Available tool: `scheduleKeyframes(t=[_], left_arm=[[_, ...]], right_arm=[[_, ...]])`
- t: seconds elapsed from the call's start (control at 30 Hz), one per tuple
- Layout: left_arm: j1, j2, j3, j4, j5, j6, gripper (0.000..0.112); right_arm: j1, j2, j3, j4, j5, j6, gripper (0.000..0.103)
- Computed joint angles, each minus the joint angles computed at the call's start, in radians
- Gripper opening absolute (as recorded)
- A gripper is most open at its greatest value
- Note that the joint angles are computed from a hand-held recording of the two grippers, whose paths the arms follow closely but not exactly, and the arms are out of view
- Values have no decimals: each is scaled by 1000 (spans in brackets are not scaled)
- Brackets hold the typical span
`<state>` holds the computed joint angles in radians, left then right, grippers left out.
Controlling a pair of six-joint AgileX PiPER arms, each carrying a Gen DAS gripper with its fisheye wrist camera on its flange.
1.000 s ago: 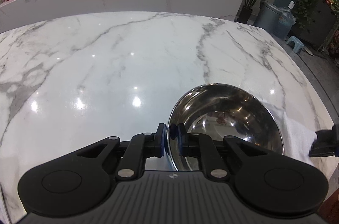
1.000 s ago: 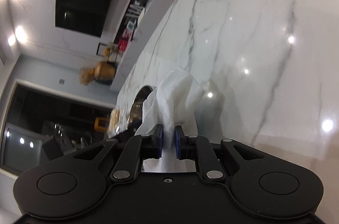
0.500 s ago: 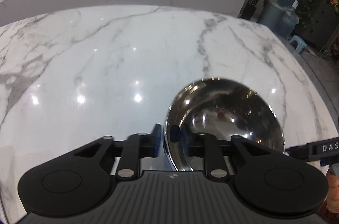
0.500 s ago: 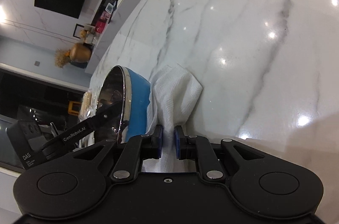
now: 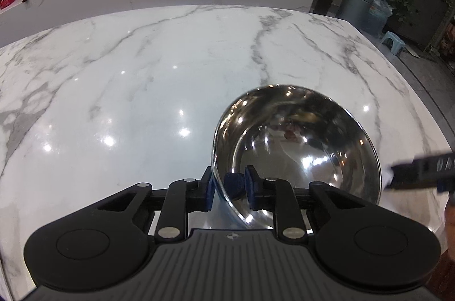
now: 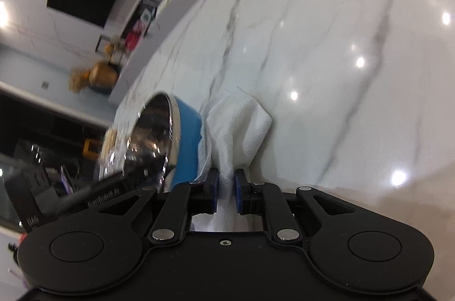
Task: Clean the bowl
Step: 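Wipe the blue outer wall with the cloth in the right gripper while the left gripper holds the rim, then keep wiping the blue outer wall with the cloth in the right gripper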
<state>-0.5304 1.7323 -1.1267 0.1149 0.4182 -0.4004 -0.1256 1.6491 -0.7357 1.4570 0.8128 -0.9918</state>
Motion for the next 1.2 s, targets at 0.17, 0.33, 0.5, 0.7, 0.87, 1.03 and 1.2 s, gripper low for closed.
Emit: scheduleKeyframes(t=[0.17,0.33,0.5,0.7,0.87,1.03,1.2], left_arm=[[-1,0,-2,1,2,0,20],[-3,2,-3,11,0,-12,20],[-2,18,-19,30,-2,-38,20],[-5,29,-30,50,-6,-62,20],[-12,29,-28,69,-9,-81,21],[-13,26,-32,53,9,-104,25],[-20,19,-25,20,33,-101,33]], right_arm=[[-100,11,64,203,134,-171,11],[-94,10,62,206,142,-197,11],[-106,21,58,195,155,-191,11],[-67,17,38,151,79,-132,11],[-12,41,-1,48,15,-27,11],[41,46,-23,-14,-43,23,11],[44,46,-27,-19,-46,28,11]])
